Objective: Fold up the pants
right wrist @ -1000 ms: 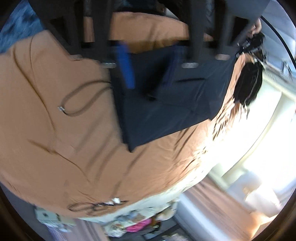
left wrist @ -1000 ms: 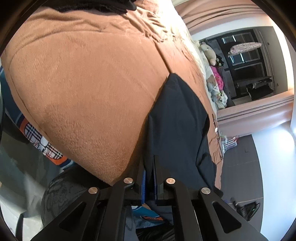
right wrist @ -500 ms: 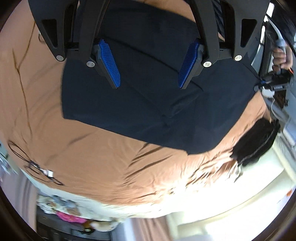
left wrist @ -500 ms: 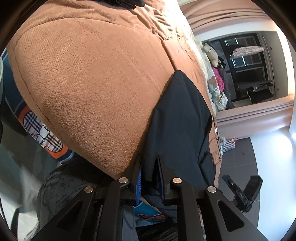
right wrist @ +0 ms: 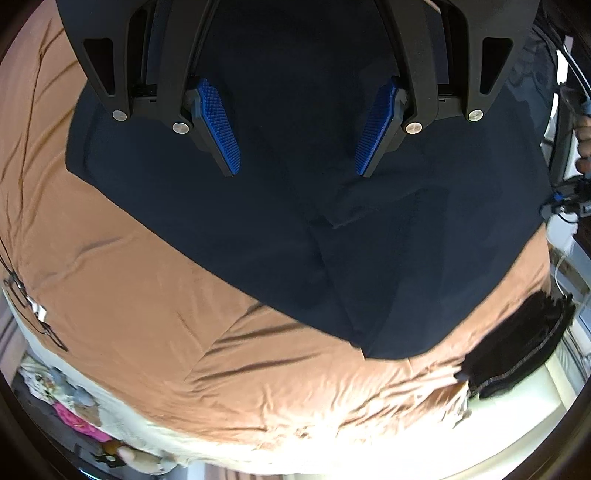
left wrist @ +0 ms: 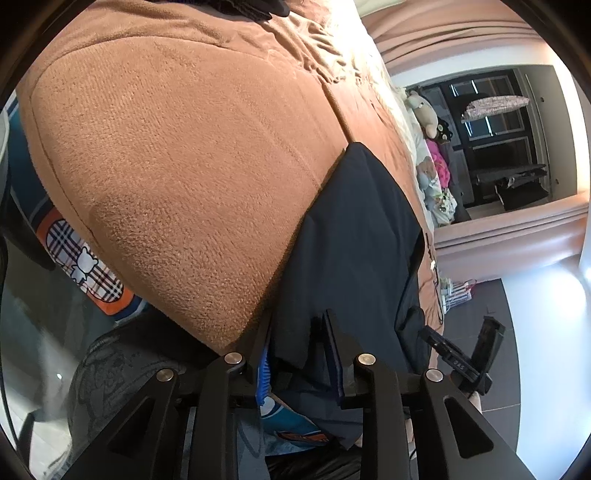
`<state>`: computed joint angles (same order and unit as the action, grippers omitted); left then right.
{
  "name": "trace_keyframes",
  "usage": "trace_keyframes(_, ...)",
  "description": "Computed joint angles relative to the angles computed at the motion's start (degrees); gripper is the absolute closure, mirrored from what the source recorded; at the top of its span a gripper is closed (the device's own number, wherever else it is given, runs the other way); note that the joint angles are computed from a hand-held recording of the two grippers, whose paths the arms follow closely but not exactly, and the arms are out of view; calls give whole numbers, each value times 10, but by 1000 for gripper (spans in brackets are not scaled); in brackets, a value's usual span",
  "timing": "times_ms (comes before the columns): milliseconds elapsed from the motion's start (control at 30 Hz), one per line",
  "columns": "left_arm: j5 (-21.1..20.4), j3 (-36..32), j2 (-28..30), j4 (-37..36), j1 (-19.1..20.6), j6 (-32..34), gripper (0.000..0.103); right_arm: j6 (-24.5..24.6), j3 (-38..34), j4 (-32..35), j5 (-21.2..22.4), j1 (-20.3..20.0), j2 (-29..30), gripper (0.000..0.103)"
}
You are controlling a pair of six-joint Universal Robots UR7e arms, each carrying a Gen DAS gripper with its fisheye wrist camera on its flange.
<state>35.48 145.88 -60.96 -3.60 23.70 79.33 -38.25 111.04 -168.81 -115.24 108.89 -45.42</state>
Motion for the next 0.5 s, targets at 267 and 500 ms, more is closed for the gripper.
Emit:
trace_keyframes(267,-6,0,13,2,-7,-22,76,-22,-33,56,-8,2,23,96)
trace_keyframes(500,-5,-9,18,23,-6,-30,75,-17,-17,28,17,-4,-6,101)
